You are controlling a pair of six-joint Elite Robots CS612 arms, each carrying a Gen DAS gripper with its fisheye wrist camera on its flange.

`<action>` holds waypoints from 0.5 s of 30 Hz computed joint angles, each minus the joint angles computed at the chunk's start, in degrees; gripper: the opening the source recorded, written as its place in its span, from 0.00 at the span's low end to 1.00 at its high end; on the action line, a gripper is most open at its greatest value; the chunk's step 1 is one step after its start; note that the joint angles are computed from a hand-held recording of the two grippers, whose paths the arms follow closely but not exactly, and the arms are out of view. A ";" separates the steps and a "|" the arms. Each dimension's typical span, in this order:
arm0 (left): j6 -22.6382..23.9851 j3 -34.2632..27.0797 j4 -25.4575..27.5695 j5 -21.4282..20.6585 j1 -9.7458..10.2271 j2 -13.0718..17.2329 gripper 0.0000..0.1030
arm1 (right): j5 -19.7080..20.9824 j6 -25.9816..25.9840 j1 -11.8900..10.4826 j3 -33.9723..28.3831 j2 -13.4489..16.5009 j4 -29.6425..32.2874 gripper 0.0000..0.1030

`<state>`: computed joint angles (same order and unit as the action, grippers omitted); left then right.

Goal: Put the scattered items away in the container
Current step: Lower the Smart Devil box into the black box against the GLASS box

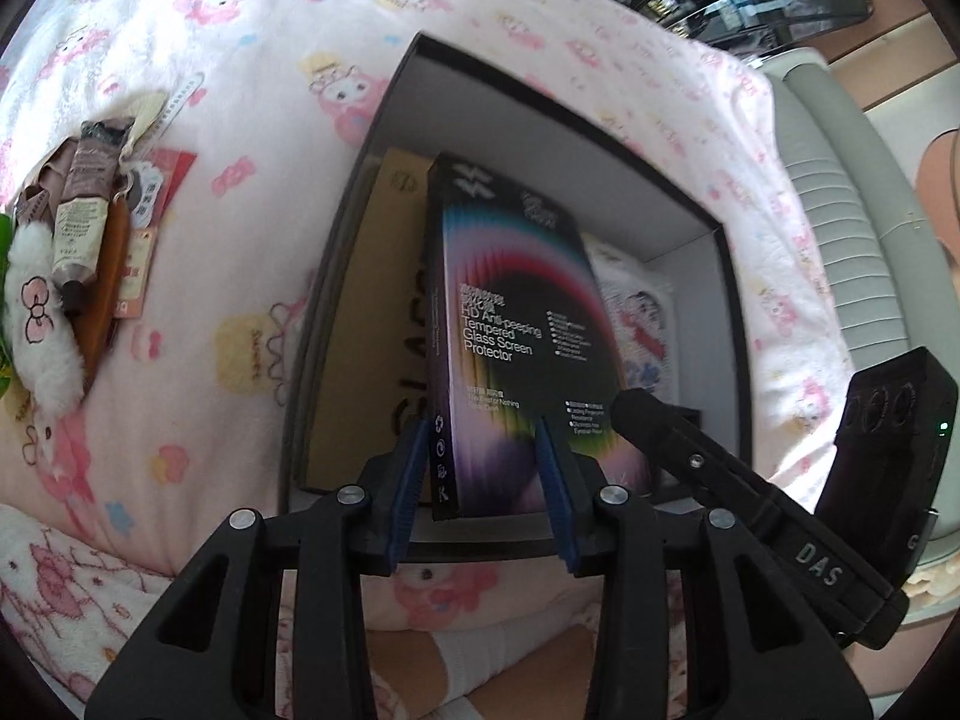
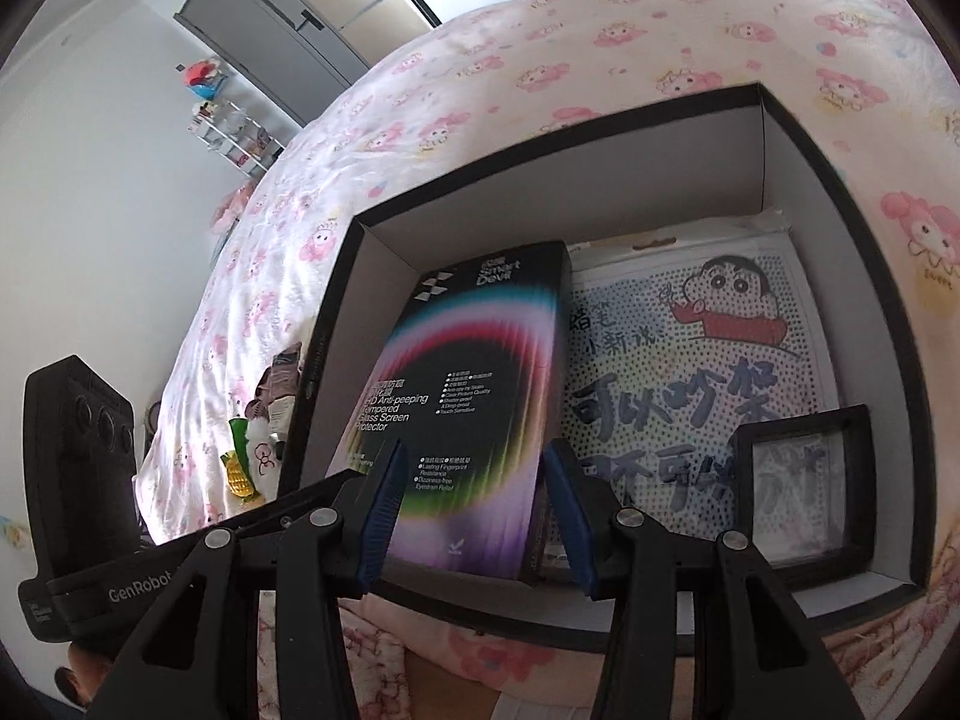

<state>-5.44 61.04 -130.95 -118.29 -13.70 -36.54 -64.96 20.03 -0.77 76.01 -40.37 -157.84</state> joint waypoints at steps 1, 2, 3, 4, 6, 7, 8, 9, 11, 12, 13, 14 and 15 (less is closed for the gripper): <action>0.35 0.43 -0.54 0.53 -0.09 -0.20 0.36 | 0.47 -0.11 -0.06 -0.15 0.18 0.57 0.42; 0.99 1.36 -2.01 1.32 -0.27 -0.62 0.36 | 0.60 -0.47 -0.08 -0.23 0.29 1.07 0.42; 1.37 2.20 -3.10 2.15 -0.46 -1.02 0.36 | 0.64 -0.87 -0.07 -0.19 0.32 1.37 0.42; 1.48 2.71 -3.61 2.60 -0.59 -1.26 0.37 | 0.66 -1.04 -0.05 -0.21 0.34 1.64 0.42; 1.62 3.53 -4.33 3.68 -0.83 -1.73 0.38 | 0.30 -0.96 0.05 -0.38 0.41 1.95 0.42; 1.62 3.68 -4.27 4.05 -0.89 -1.87 0.38 | 0.14 -1.10 0.11 -0.49 0.44 2.21 0.42; 1.76 3.76 -4.01 4.27 -0.95 -1.99 0.38 | 0.06 -1.34 0.16 -0.58 0.45 2.48 0.42; 2.02 3.77 -3.50 4.41 -0.98 -2.10 0.38 | 0.24 -1.44 0.12 -0.54 0.43 2.54 0.42; 2.12 3.77 -3.32 5.41 -1.03 -2.26 0.38 | 1.44 -0.58 -0.22 -0.20 0.33 1.75 0.42; 2.00 3.93 -3.56 6.50 -1.11 -2.42 0.38 | 1.58 -0.07 -0.40 -0.02 0.24 1.18 0.42; 2.02 3.60 -3.67 7.12 -1.07 -2.29 0.38 | 1.02 0.25 -0.44 0.14 0.10 0.61 0.42; 2.13 3.51 -3.93 7.01 -1.02 -2.21 0.38 | -0.01 0.40 -0.41 0.27 -0.05 0.12 0.42; 2.45 3.30 -3.96 6.42 -1.00 -2.05 0.38 | -1.53 0.49 -0.35 0.53 -0.31 -0.34 0.42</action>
